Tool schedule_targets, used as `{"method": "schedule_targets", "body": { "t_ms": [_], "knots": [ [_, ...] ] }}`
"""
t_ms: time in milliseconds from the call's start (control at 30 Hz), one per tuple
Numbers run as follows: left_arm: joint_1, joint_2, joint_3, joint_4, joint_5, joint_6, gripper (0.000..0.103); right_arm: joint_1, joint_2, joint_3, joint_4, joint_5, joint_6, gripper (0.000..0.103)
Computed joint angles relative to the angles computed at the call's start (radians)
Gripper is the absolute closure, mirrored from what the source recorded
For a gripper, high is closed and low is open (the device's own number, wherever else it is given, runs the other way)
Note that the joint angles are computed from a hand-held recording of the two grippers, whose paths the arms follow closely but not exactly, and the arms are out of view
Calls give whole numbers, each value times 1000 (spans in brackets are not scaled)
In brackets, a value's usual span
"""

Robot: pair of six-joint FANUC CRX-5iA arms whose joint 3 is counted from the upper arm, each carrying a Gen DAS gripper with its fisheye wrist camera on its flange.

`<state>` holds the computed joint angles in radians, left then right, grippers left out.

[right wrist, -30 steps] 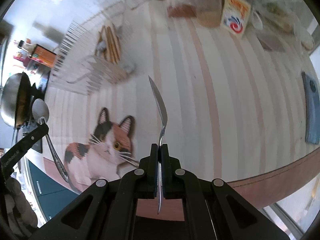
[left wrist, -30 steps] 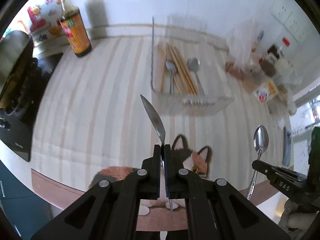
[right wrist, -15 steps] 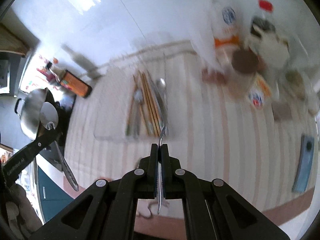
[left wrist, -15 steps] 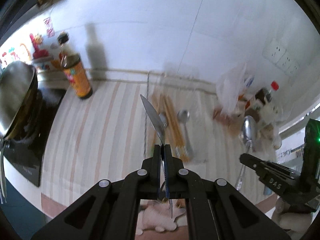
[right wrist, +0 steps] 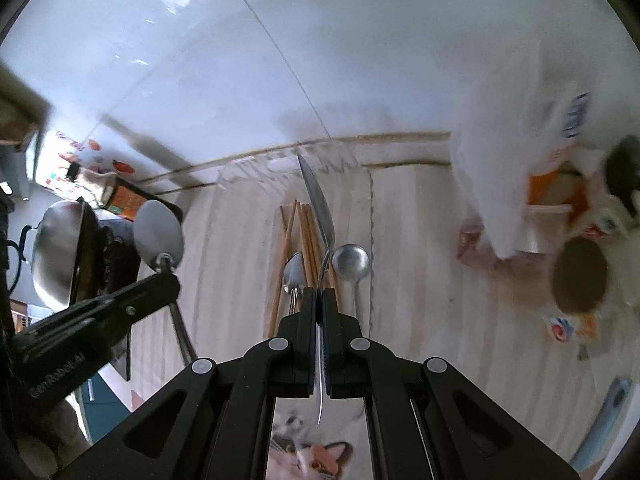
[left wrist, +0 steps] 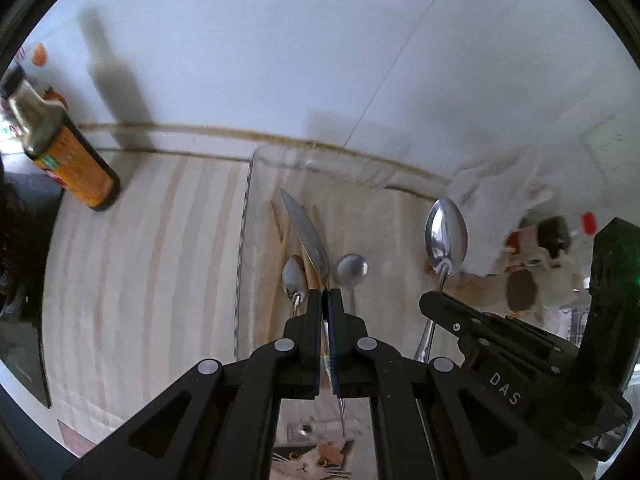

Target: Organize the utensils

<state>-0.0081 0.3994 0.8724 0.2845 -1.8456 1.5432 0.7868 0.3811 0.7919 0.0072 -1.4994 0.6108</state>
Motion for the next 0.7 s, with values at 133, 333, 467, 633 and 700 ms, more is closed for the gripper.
{"method": "schedule_targets", "body": {
  "t_ms": [133,333,467,633,700],
  "knots": [
    [-6,16,-1,-35,-17,24,101,-37,34,14,-93,-6,54,100],
    [-30,-7,17,-157,-20,21,85,-49,50,12,-130,-37,70,93],
    [-68,-85,-36,-321,49,-2,32,-26,22,-31,-78,-30,63,83],
    [-86,-185,-153,-416,138,-7,18,42,-13,-89,69,-58,38,64],
    [-86,-222,-201,-428,174,-4,8,63,-32,-119,114,-68,30,60]
  ]
}}
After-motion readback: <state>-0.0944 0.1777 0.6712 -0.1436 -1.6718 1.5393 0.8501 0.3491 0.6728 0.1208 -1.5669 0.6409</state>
